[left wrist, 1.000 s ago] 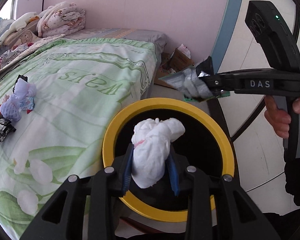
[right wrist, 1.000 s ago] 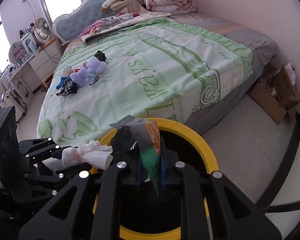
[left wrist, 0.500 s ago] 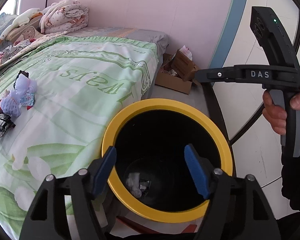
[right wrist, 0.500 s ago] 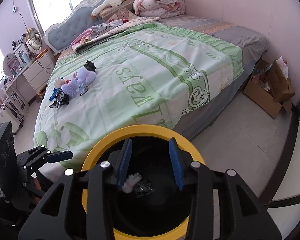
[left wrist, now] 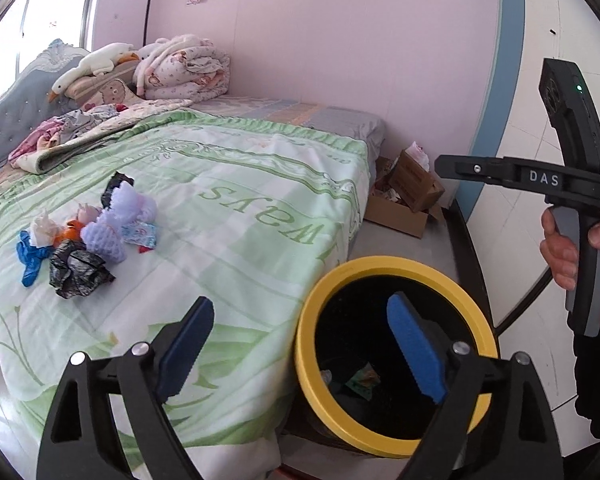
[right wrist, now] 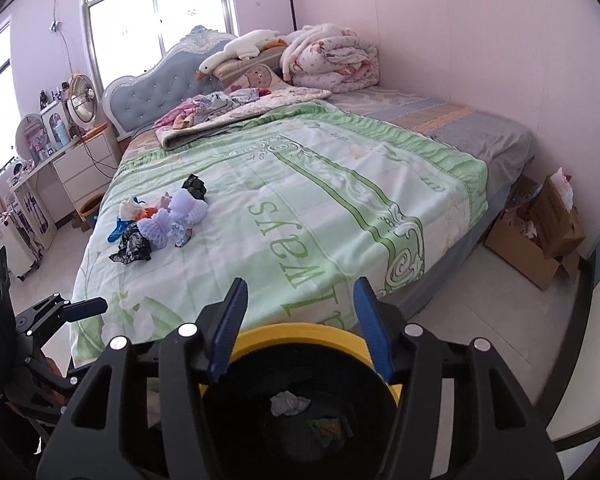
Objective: Collect trash
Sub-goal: 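Grasp the black plastic bag with the left tool while the right tool grasps the lavender foam net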
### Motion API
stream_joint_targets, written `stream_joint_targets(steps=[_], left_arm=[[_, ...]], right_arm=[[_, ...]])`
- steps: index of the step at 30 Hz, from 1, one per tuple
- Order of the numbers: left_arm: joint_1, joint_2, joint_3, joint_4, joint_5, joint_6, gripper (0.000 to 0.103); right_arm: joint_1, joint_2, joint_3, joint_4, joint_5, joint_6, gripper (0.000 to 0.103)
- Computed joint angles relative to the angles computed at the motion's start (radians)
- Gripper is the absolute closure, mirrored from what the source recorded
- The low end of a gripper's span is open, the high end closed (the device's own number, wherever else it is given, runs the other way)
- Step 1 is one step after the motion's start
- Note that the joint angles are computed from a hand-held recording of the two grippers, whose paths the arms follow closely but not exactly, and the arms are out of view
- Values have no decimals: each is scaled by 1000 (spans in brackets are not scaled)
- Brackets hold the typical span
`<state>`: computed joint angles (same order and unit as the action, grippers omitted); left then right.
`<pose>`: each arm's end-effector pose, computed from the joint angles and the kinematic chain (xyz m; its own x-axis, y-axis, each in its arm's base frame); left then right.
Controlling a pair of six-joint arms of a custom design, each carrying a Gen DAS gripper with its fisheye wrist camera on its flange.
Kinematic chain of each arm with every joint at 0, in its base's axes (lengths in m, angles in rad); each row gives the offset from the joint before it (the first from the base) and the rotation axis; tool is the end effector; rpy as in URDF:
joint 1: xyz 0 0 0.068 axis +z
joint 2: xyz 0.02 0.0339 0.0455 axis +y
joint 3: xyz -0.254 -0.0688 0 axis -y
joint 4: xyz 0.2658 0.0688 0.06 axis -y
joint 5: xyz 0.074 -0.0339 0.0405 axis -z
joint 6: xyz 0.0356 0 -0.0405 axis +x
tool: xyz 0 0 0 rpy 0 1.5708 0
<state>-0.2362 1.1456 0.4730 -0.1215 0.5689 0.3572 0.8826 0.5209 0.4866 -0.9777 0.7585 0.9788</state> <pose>0.2224 -0.0733 0.1520 -0.4524 0.4119 -0.7910 0.7711 0.6263 -0.1149 0.0953 0.0774 0.2061 -0.5736 0.2509 -0.7798 0.2633 0.9579 0.1145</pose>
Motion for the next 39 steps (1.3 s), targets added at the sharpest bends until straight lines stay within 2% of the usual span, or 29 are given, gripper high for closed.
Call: stream_joint_targets(steps=[5, 10, 15, 20, 26, 31, 35, 39], left_arm=[[127, 42, 61, 8, 48, 0, 12], [241, 104, 107, 74, 56, -13, 8], [330, 214, 174, 133, 51, -27, 8], [379, 360, 262, 166, 39, -51, 8], [379, 542, 353, 222, 1, -73, 8], [348, 691, 463, 227, -44, -107, 8], [334, 768, 526, 244, -70, -138, 8], [327, 817, 569, 251, -85, -169, 8]], right_arm=[[-68, 105, 9, 261, -46, -196, 41], [-153, 278, 42, 511, -130, -325, 35], [-220, 486, 107, 713, -214, -405, 31], [-281, 728, 207, 861, -315, -458, 31], [-365, 1029, 381, 976, -468, -521, 31], [-447, 1263, 556, 1046, -623, -557, 31], [-496, 1427, 720, 1046, -694, -575, 31], [-522, 1577, 908, 973, -729, -615, 31]])
